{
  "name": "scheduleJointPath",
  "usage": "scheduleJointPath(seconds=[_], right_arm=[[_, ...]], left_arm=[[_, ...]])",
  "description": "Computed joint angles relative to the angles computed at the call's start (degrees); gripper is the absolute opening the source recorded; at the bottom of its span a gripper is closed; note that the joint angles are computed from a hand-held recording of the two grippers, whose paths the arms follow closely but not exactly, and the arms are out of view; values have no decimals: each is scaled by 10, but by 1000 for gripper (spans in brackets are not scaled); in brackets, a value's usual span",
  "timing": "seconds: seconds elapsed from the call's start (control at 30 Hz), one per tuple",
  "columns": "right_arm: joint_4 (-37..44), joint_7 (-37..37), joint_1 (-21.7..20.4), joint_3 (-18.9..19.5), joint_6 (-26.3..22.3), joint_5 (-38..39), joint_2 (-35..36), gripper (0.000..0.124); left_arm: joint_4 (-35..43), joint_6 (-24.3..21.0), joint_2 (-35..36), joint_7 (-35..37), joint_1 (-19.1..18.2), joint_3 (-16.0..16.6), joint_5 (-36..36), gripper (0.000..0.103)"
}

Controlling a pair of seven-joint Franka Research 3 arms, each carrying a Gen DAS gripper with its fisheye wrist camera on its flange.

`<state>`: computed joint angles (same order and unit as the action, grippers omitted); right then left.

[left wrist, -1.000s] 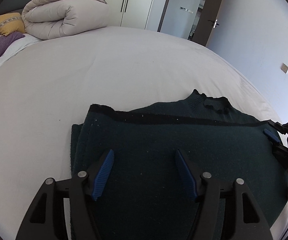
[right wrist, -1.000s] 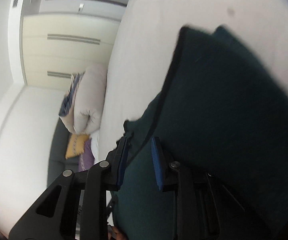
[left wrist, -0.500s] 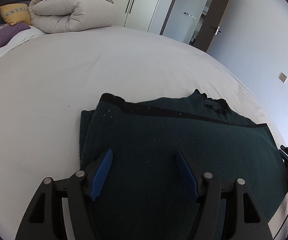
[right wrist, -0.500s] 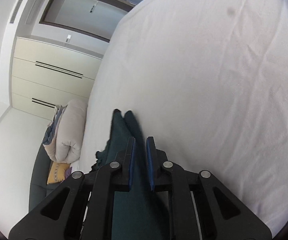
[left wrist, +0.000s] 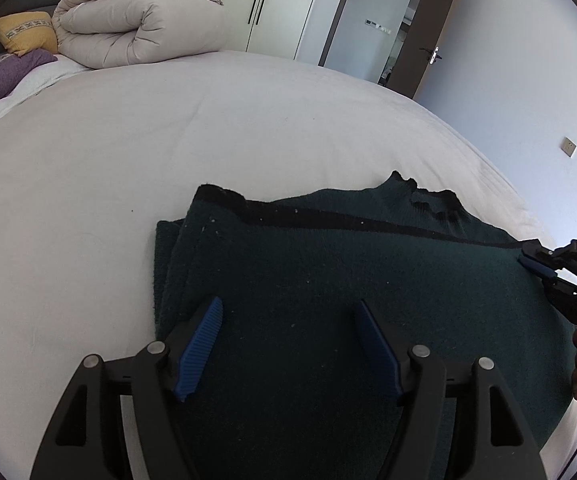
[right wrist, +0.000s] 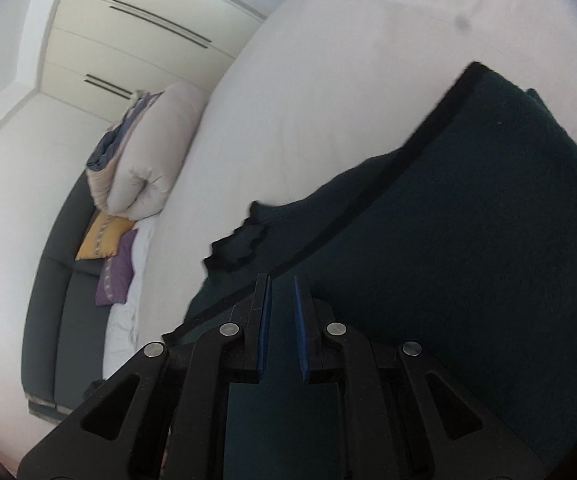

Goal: Fold small clothes

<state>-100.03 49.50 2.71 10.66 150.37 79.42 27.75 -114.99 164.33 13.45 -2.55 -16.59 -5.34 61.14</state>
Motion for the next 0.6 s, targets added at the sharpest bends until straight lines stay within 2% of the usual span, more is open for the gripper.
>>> scheduleJointPath(seconds=[0.07, 0.17, 0.3, 0.43, 0.47, 0.53, 0.6], right_arm=[[19, -23, -25, 6, -8, 58, 26, 7], [-6, -83, -52, 2, 2, 144, 12, 6], [-64, -101, -45, -31, 26, 150, -32, 9], [-156, -149, -35, -58, 48, 141, -109, 10], [-179, -157, -35, -64, 38, 144, -130, 11], [-223, -184, -44, -77, -27, 172, -170, 11], [-256, -190, -41, -89, -91, 164, -202, 11]], left_arm=[[2, -4, 1, 3, -1, -1, -1, 71], [2, -5, 1, 2, -2, 0, 1, 72], [2, -5, 1, 2, -2, 0, 1, 72], [2, -6, 1, 2, -2, -1, 2, 72], [2, -6, 1, 2, -2, -1, 2, 72], [2, -8, 1, 0, -2, 0, 4, 72], [2, -9, 1, 0, -2, -1, 4, 72]])
